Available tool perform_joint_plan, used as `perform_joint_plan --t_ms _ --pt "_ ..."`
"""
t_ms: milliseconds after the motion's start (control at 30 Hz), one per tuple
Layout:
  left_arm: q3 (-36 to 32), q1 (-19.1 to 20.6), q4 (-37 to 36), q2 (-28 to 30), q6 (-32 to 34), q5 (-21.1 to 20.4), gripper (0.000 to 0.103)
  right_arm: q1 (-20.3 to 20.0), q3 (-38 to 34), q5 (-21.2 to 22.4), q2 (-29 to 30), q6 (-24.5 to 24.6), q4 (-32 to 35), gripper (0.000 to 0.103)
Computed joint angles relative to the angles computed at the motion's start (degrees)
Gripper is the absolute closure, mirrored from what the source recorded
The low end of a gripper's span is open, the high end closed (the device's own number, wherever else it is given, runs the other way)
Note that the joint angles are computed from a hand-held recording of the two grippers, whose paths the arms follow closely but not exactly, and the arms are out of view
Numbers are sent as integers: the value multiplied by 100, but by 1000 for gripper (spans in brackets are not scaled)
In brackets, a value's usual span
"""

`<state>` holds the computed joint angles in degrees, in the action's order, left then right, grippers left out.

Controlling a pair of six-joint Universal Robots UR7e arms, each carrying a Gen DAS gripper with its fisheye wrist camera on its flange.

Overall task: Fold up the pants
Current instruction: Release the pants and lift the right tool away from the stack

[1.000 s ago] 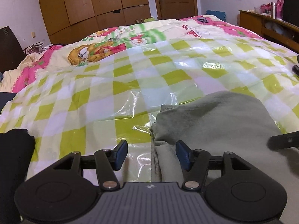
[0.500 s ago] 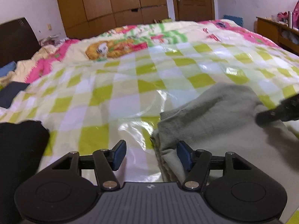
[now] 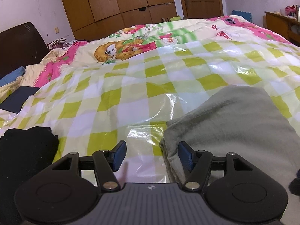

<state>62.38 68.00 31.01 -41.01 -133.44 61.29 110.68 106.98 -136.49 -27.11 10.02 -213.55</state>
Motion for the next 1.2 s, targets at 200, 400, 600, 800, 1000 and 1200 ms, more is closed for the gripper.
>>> perform_joint_plan --t_ms 200,400,600,800,1000,1200 --pt "354 -47 98 -342 -312 -30 28 155 -16 -79 38 -76 -354 69" --pt "805 -99 115 -603 -251 -141 28 182 -75 -109 136 107 -4 69" --pt "1159 -169 91 -901 -344 -115 28 298 12 -174 95 225 -126 68" --pt "1488 -211 110 -1184 -372 -71 28 412 128 -347 113 396 -259 68" --pt "1810 -237 81 -1395 -330 -75 28 517 179 -422 129 416 -371 66" --pt "1995 -240 101 -1517 -324 -59 28 583 217 -468 163 478 -442 66"
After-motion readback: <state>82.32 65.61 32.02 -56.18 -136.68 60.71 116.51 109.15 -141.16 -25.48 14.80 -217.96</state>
